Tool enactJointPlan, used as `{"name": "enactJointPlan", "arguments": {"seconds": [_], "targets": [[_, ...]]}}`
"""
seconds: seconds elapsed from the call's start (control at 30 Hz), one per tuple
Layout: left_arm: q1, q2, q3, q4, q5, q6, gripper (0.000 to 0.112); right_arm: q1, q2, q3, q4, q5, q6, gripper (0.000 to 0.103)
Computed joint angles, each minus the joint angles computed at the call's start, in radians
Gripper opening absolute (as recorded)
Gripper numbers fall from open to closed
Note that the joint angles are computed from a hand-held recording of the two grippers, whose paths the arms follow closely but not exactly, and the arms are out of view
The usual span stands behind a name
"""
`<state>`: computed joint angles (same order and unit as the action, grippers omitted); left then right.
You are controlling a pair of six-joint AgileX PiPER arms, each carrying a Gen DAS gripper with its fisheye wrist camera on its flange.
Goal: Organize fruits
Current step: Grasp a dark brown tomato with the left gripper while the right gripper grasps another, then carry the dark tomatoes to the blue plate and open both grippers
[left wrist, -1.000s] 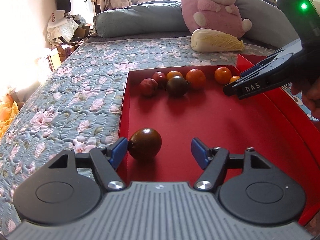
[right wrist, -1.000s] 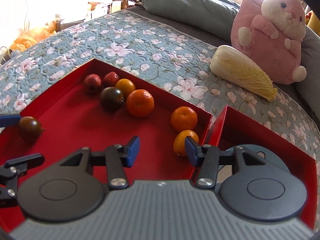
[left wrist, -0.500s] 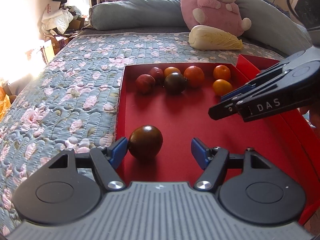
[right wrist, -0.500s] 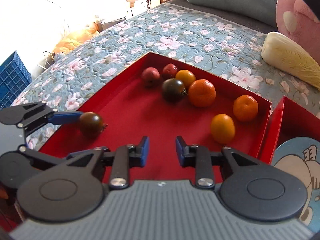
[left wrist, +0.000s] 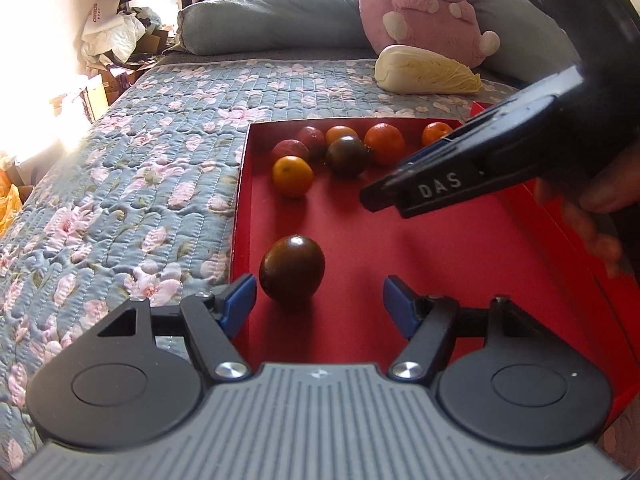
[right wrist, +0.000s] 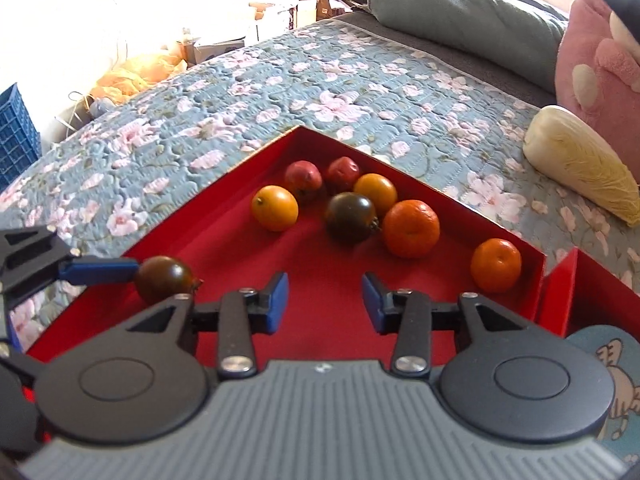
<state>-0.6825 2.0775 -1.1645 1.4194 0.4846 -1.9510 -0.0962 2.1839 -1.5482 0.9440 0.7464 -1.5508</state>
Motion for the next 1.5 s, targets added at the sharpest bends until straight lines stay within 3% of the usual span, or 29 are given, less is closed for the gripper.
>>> {"name": "enactJointPlan", "arguments": {"seconds": [0.07, 0.17, 0.27, 0.4, 0.63, 0.87, 0.93, 1.03, 1.33, 1.5], "targets": [[-0.004, 0.011, -0.017, -0.023, 0.004, 0.032, 0.076, 0.01, 0.009, -0.019, 0.005, 0.034, 0.031, 0.044], [-0.002, 0.025, -0.045, -0.062, 0.007, 0.068, 0.078, 0.033, 0.0, -0.007, 0.023, 0.014, 0.036, 0.044], [0.017, 0.023, -0.049, -0.06, -0.016, 0.066, 0.078, 0.032, -0.024, 0.038, 0.07, -0.065, -0.04, 0.044], [0.041, 0.028, -0.066, -0.07, -0.04, 0.077, 0.074, -0.007, 0.067, -0.098, 0.019, 0.019, 0.157, 0.044], [0.03, 0.027, -0.058, -0.07, -0.031, 0.093, 0.073, 0.029, 0.132, -0.173, 0.01, -0.009, 0.21, 0.044], [0.048, 0.061, -0.087, -0.058, -0.054, 0.093, 0.073, 0.099, 0.149, -0.162, 0.024, -0.156, 0.174, 0.043], [0.05, 0.068, -0.097, -0.066, -0.055, 0.096, 0.067, 0.101, 0.144, -0.15, 0.039, -0.165, 0.131, 0.042], [0.06, 0.071, -0.1, -0.073, -0.064, 0.073, 0.055, 0.086, 0.14, -0.141, 0.057, -0.147, 0.11, 0.041], [0.06, 0.066, -0.116, -0.153, -0.039, 0.118, 0.047, 0.005, 0.03, 0.003, 0.049, -0.094, 0.047, 0.041], [0.059, 0.06, -0.114, -0.172, -0.036, 0.133, 0.045, -0.098, -0.056, 0.083, 0.056, -0.018, 0.016, 0.041]]}}
